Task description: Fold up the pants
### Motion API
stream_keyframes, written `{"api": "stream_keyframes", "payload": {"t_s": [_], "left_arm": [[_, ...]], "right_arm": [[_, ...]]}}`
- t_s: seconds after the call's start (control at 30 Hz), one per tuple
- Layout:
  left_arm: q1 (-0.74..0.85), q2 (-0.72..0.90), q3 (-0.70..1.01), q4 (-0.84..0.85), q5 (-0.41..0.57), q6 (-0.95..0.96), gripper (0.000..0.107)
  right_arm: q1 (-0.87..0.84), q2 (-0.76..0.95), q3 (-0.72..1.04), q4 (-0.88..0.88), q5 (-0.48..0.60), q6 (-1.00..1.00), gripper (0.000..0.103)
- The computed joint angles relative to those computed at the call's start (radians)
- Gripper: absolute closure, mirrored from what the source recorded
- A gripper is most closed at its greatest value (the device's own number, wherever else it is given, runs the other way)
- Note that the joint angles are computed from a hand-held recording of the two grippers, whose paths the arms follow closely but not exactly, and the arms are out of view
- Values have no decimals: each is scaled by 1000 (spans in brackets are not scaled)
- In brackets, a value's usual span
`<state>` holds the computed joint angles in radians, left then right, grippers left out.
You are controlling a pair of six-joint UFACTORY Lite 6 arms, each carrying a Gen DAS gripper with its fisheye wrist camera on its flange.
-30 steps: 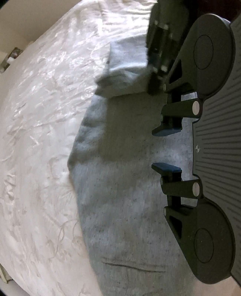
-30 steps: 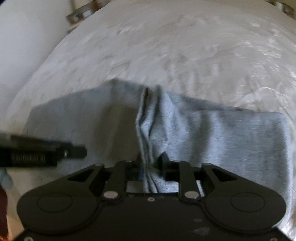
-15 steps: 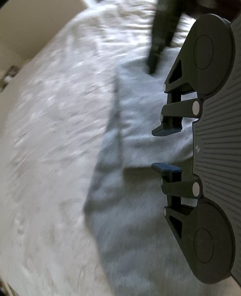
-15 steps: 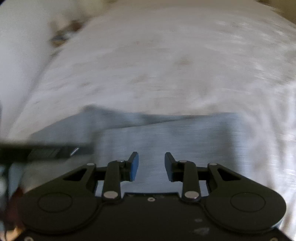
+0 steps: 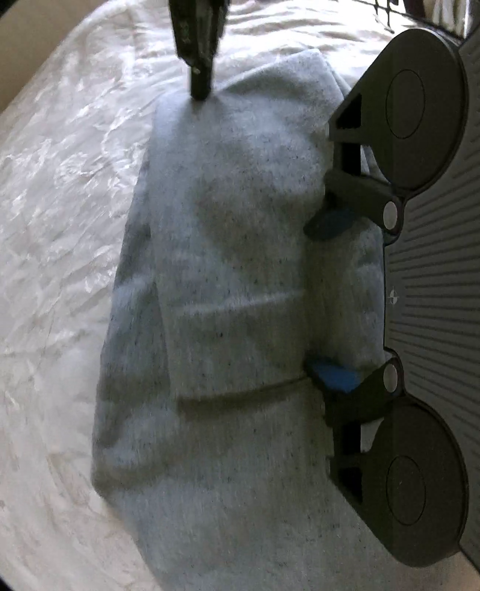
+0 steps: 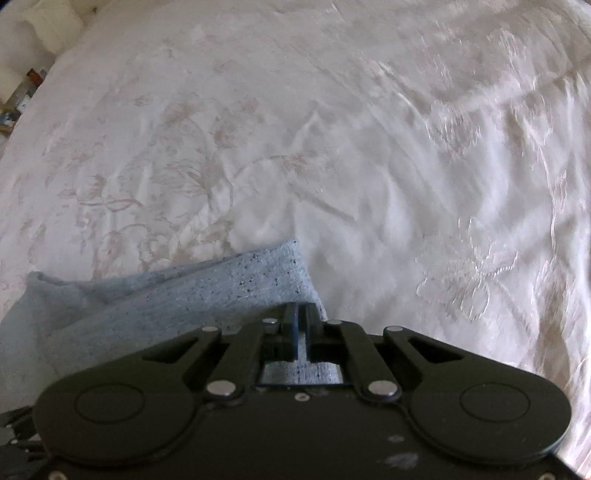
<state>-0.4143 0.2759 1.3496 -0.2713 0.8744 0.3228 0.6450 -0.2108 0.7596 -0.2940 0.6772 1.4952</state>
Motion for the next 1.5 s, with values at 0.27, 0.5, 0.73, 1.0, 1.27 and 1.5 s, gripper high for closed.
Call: {"api": "stream_keyframes", "payload": {"t_s": [0.27,0.5,0.73,1.0,1.27,1.5], "left_arm": [[-102,5,-42,86,-78,-145,5],[-237,-1,-99,290,-171,-407,4],[-317,-55,-191,417,-237,-645,4],[-206,-135,-135,350,-123,-569,27],[220,-357,-177,244,-50,-302,27],[685,-266,1,96,50,117,27]], "right_arm": [[269,-157,-25,-60,115,108,91],[456,-193,-119,-40,102,258,91],[443,-220,-92,-34,131,172,89],[471,-144,55,-113,196,126,81],[552,108,357,-278,234,137,71],[536,516,832,-213,220,41,70]]}}
